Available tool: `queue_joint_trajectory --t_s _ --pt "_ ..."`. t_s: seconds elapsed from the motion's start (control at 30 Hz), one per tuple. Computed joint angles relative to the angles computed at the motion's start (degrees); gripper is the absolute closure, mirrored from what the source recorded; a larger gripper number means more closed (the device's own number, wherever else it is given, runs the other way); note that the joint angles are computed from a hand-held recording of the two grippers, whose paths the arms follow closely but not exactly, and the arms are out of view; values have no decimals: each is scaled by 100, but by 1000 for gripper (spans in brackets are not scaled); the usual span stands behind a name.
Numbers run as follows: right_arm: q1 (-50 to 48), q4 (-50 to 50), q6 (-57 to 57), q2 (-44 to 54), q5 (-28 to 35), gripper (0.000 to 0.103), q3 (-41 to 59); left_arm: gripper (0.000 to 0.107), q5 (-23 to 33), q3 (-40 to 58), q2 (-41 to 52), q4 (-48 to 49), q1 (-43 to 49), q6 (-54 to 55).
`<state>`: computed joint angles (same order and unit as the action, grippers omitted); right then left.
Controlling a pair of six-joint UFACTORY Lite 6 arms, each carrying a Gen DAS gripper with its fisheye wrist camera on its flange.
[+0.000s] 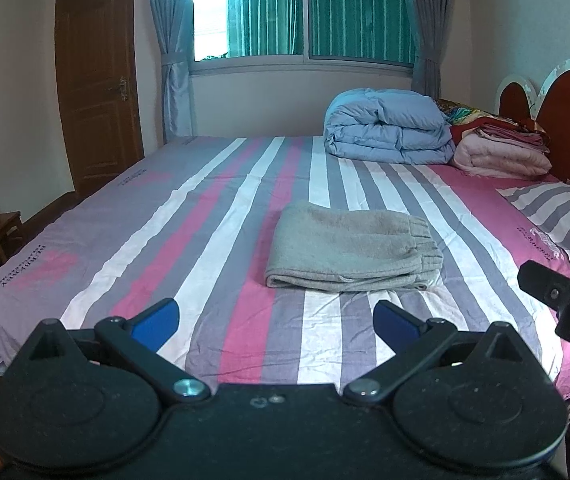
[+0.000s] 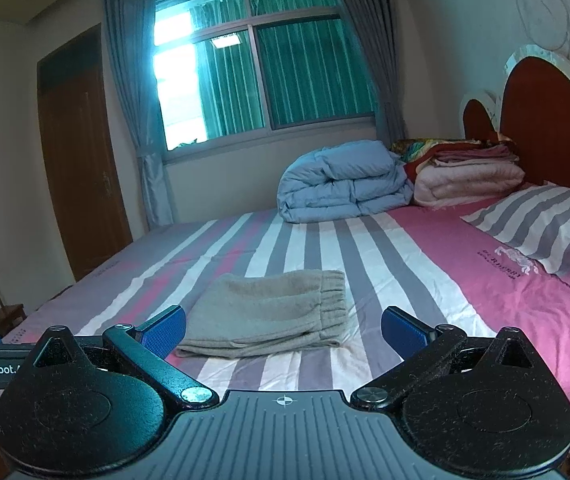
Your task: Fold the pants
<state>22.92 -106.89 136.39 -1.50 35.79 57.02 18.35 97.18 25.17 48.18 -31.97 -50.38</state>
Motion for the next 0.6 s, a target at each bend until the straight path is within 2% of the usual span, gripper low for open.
queue_joint_trajectory --t_s 0.6 --pt "-29 -17 -64 62 -85 0 50 10 34 85 74 -33 -9 42"
